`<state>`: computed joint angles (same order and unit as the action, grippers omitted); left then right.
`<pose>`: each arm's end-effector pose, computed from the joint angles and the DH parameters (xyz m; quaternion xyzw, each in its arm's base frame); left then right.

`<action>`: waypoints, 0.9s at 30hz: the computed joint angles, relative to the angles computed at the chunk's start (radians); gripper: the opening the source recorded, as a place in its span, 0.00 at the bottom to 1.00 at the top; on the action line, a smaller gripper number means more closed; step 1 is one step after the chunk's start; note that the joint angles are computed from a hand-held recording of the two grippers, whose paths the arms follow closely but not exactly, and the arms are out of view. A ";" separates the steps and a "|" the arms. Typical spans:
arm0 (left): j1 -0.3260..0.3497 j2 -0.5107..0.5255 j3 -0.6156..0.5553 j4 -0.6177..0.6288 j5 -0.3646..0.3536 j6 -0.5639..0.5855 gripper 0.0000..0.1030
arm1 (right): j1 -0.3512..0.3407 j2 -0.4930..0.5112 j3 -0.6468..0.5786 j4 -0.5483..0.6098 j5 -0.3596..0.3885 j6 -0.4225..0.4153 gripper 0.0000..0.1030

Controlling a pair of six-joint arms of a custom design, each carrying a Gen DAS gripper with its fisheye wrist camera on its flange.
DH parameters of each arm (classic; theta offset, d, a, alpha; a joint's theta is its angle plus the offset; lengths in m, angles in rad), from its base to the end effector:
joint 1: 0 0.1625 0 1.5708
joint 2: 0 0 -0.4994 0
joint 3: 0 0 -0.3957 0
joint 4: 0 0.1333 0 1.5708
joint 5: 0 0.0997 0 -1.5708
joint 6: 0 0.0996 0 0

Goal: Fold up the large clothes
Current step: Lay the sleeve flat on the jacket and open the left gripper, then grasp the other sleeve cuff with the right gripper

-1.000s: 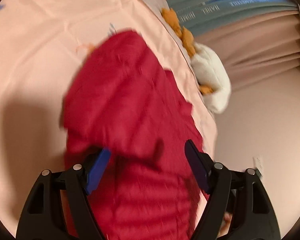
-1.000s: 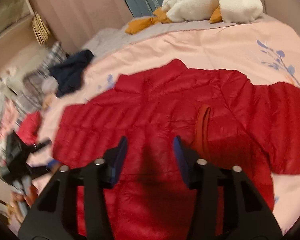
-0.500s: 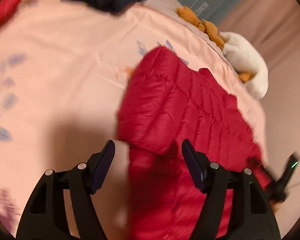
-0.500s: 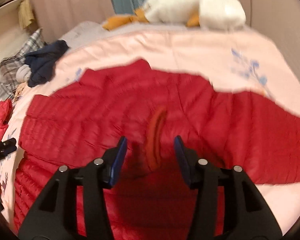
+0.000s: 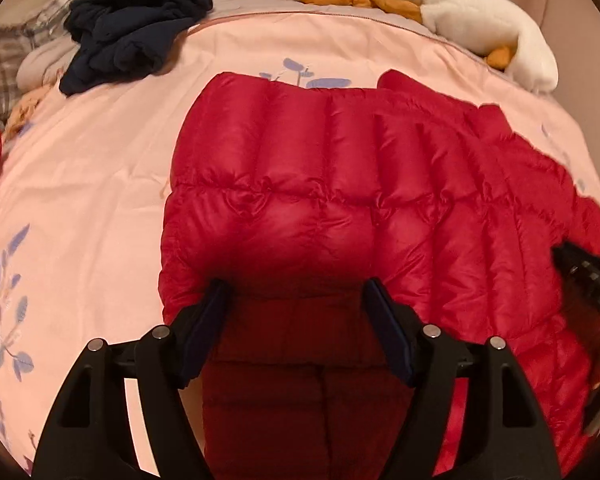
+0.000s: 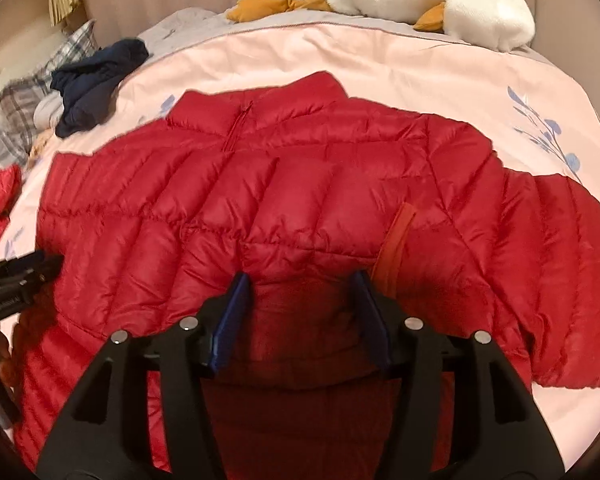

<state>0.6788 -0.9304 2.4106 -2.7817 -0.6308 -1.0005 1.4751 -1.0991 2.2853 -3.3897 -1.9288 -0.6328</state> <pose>-0.1886 -0.4267 0.0857 0.0128 0.8855 -0.2941 0.3595 0.0491 -0.5180 0.2243 0.1947 -0.9164 0.2258 0.2672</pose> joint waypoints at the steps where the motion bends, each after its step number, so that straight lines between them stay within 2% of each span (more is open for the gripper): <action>1: -0.005 -0.012 -0.002 0.019 -0.003 -0.020 0.71 | -0.010 -0.031 0.009 0.024 0.036 0.024 0.66; 3: -0.021 -0.031 0.011 -0.010 -0.021 -0.031 0.74 | -0.043 -0.107 0.037 0.064 0.136 0.056 0.74; 4: -0.040 -0.050 0.029 -0.031 -0.031 -0.039 0.76 | -0.055 -0.136 0.052 0.070 0.162 0.068 0.76; 9: -0.161 -0.088 0.108 -0.088 -0.036 -0.106 0.97 | -0.197 -0.351 0.111 0.168 0.310 0.107 0.84; 12: -0.231 -0.118 0.161 -0.109 -0.074 -0.180 0.98 | -0.331 -0.492 0.126 0.238 0.397 0.122 0.86; 17: -0.356 -0.147 0.247 -0.106 -0.117 -0.356 0.99 | -0.615 -0.690 0.104 0.380 0.576 0.163 0.88; 20: -0.436 -0.146 0.299 -0.113 -0.126 -0.486 0.99 | -0.750 -0.742 0.072 0.455 0.667 0.208 0.88; 21: -0.457 -0.146 0.310 -0.116 -0.134 -0.515 0.99 | -0.803 -0.753 0.053 0.493 0.718 0.225 0.88; 23: -0.492 -0.142 0.330 -0.130 -0.149 -0.572 0.99 | -0.869 -0.753 0.033 0.518 0.780 0.268 0.88; 24: -0.506 -0.143 0.334 -0.127 -0.155 -0.593 0.99 | -0.909 -0.746 0.015 0.548 0.837 0.296 0.88; 25: -0.521 -0.144 0.334 -0.112 -0.159 -0.619 0.99 | -0.932 -0.734 0.001 0.560 0.875 0.317 0.88; 27: -0.540 -0.150 0.330 -0.084 -0.162 -0.645 0.99 | -0.944 -0.710 -0.015 0.537 0.905 0.358 0.87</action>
